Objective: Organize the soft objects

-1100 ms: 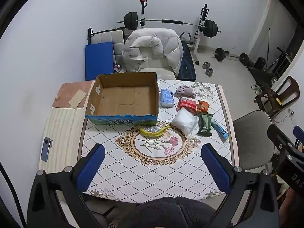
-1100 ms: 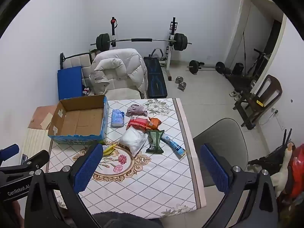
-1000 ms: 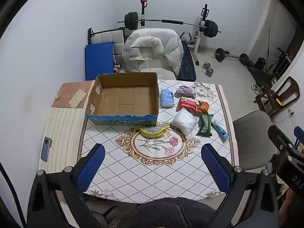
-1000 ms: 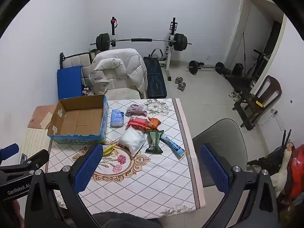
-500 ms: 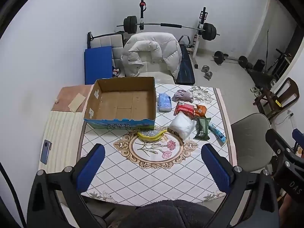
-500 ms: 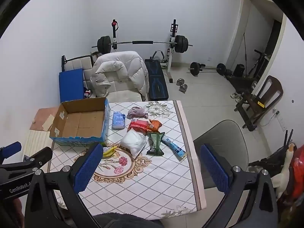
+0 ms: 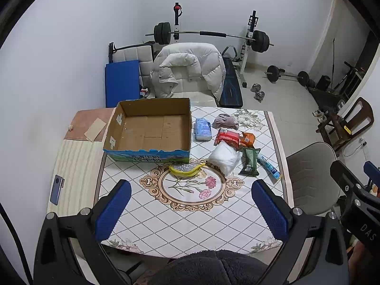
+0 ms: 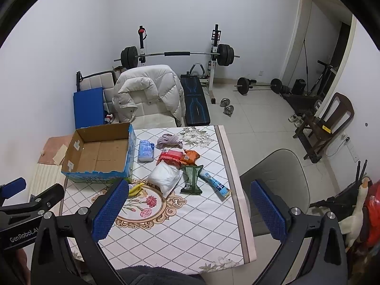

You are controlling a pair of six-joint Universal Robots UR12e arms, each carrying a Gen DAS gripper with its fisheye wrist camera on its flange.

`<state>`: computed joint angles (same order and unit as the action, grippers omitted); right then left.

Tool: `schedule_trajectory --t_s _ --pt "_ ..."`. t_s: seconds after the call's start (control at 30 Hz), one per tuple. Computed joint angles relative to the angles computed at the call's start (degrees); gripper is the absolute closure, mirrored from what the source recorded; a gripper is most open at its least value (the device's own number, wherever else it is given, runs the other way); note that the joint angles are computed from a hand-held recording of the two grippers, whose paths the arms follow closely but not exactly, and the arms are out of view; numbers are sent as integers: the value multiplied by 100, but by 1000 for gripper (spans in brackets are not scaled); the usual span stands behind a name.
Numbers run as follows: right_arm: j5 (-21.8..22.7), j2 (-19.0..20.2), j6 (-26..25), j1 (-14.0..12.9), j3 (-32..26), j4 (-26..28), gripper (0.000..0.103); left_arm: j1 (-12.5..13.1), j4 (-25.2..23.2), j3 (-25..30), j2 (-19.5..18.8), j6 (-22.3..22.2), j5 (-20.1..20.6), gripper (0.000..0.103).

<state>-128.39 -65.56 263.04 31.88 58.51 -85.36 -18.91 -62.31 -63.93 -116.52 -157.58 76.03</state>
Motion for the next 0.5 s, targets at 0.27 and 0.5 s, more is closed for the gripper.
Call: schedule_trajectory --t_s 0.27,0.5 --pt "9 -68 -9 2 101 -68 0 -23 19 17 0 -40 11 0" --pt "-36 -117 -54 -7 199 -119 0 -26 12 27 1 -41 -7 0"
